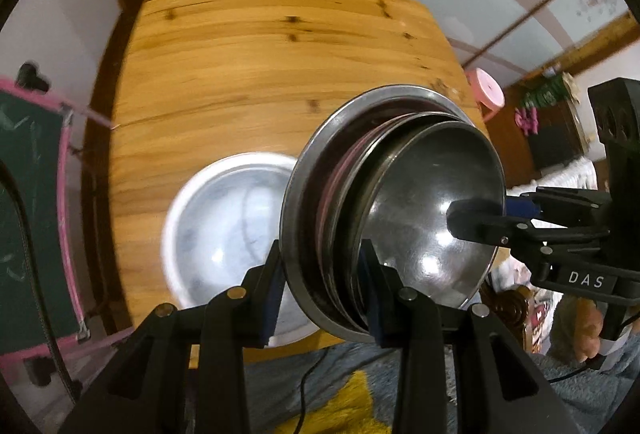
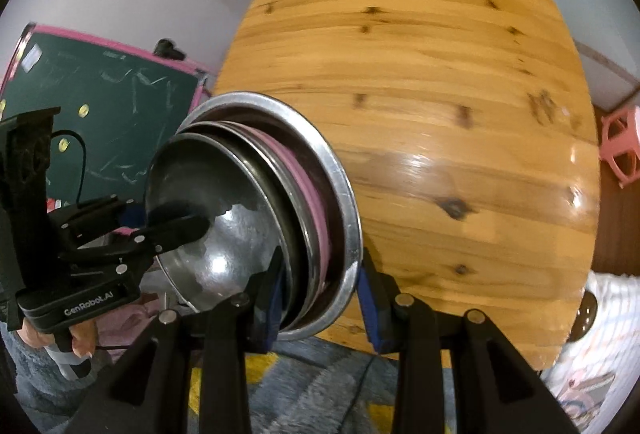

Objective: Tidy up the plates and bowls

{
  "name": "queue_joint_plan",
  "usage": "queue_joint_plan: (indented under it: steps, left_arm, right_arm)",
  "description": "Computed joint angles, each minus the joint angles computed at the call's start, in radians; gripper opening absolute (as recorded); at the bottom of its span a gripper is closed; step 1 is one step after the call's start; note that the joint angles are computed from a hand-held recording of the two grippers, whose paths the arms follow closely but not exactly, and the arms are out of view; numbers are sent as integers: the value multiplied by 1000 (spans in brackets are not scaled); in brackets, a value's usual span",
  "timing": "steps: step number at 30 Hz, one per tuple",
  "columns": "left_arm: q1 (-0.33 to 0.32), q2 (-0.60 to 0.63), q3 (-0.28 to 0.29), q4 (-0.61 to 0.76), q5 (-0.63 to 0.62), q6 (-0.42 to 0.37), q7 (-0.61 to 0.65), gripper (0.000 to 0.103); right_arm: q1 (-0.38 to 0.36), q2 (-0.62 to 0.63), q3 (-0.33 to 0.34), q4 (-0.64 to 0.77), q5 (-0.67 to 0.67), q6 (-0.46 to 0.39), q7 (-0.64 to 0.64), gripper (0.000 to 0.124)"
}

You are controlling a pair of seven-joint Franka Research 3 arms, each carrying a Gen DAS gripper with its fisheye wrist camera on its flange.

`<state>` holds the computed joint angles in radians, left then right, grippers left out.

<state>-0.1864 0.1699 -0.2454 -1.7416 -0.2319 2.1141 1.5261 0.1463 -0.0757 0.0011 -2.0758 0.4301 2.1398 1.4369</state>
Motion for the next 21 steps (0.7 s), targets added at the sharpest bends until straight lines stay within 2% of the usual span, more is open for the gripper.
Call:
queue_joint_plan:
  steps: [5,11,21]
  left_arm:
    - [31,-48,28,-95,-13,23,-22,33]
    - [62,-43,44,-179,-43,49,-26,33]
    - [90,54,32,-176,-70,69,-28,32]
  right_arm:
    - [33,62,26,46,13,-4,-8,33]
    - [61,168,43,89,31,-14,0,32]
    - [74,278,46,126,-1,-22,69,32]
